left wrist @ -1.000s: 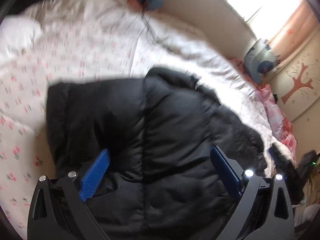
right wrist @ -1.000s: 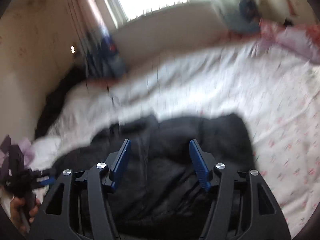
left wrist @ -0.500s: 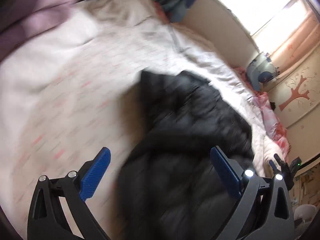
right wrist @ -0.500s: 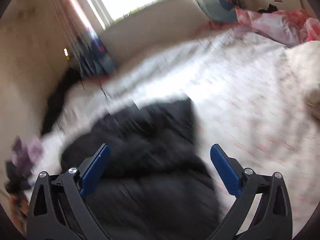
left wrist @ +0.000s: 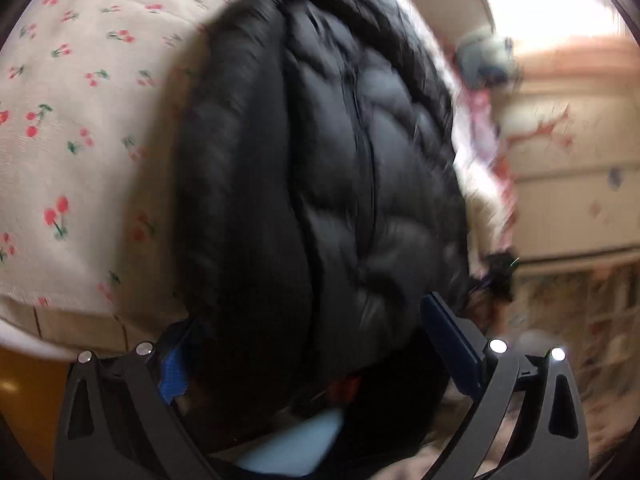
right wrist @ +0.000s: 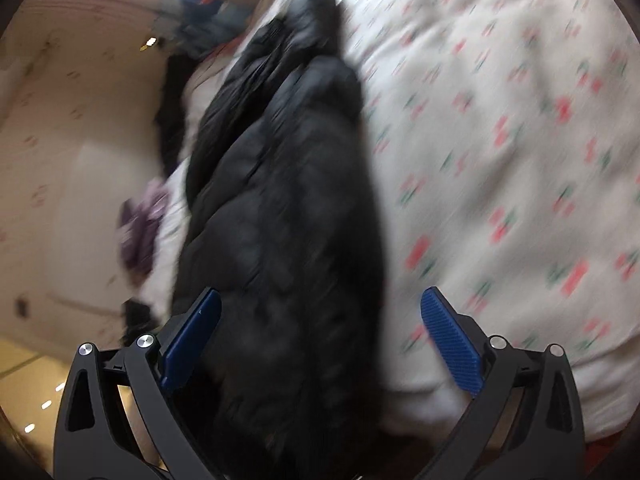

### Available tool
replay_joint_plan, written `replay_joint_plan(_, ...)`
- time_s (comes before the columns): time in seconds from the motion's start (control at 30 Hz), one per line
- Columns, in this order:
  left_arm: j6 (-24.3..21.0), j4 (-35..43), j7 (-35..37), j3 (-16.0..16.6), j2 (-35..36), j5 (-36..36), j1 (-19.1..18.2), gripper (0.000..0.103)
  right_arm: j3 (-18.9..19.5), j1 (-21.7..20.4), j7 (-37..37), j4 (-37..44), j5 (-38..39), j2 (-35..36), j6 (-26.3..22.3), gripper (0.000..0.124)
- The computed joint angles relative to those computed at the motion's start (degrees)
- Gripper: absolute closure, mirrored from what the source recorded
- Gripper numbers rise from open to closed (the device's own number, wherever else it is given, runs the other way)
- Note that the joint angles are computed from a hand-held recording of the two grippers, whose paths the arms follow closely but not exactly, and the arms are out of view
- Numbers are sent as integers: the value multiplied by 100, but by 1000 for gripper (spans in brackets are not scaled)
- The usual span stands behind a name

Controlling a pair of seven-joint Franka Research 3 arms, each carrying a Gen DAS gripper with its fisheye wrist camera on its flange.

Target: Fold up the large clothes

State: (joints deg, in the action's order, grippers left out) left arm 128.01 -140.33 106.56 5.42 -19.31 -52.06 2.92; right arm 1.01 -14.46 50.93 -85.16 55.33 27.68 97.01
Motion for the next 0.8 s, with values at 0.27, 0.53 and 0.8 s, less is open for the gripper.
replay_joint_plan(0.27, 692, -297, -505, -291, 0, -190, -155, 15, -11, -5, -344, -691, 259, -320, -389, 63)
replay_joint_plan(0.53, 1110, -142, -126, 12, -638, -800, -562, 85, 44, 70, -1043, -1608, 2144, -1086, -113, 115)
replay_joint_plan(0.8, 1247, 94, -96, 289, -1933, -727, -901, 86, -291, 116, -1393, -1504, 3146, -1962, -1055, 116)
